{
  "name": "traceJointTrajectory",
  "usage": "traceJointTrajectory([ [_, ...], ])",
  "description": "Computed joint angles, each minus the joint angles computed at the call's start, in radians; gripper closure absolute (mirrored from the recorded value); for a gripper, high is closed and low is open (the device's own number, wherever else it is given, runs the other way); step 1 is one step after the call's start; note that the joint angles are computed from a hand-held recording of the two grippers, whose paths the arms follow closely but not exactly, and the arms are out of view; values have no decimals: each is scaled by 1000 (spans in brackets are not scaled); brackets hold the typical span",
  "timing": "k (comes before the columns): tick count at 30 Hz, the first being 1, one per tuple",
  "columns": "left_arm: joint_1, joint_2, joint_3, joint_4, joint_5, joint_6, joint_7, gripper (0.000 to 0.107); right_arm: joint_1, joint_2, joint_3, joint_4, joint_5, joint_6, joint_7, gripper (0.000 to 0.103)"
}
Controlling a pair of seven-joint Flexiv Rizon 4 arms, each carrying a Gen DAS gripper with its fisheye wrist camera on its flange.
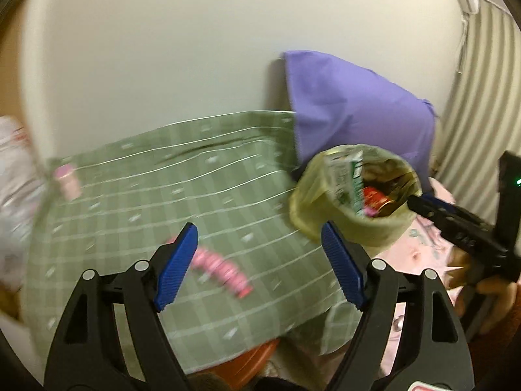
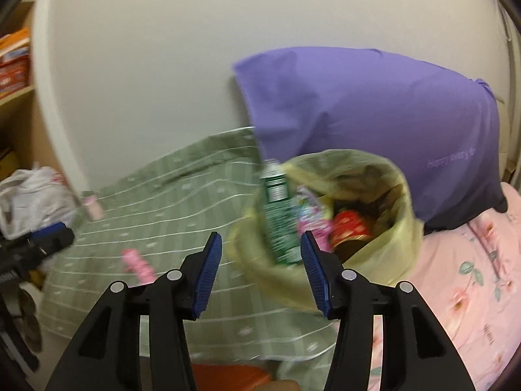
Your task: Collect trash
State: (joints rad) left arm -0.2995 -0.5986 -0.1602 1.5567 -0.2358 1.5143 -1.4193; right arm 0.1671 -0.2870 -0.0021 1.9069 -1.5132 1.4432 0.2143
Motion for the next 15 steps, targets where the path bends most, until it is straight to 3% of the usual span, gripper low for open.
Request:
traceJointTrajectory([
  [4,-26,106,73,159,15,41,-72,33,46,23,34,12,-30,-13,-2,55],
  [8,-133,171,242,234,109,66,-167,33,54,42,64,8,-141,3,101,55],
  [10,-218,185,363,241,177,62,-244,33,63,48,81,17,-120,-19,79,55],
  [15,-285,223,467,260,281,27,-370,33,115,83,105,51,-66,-108,5,55],
])
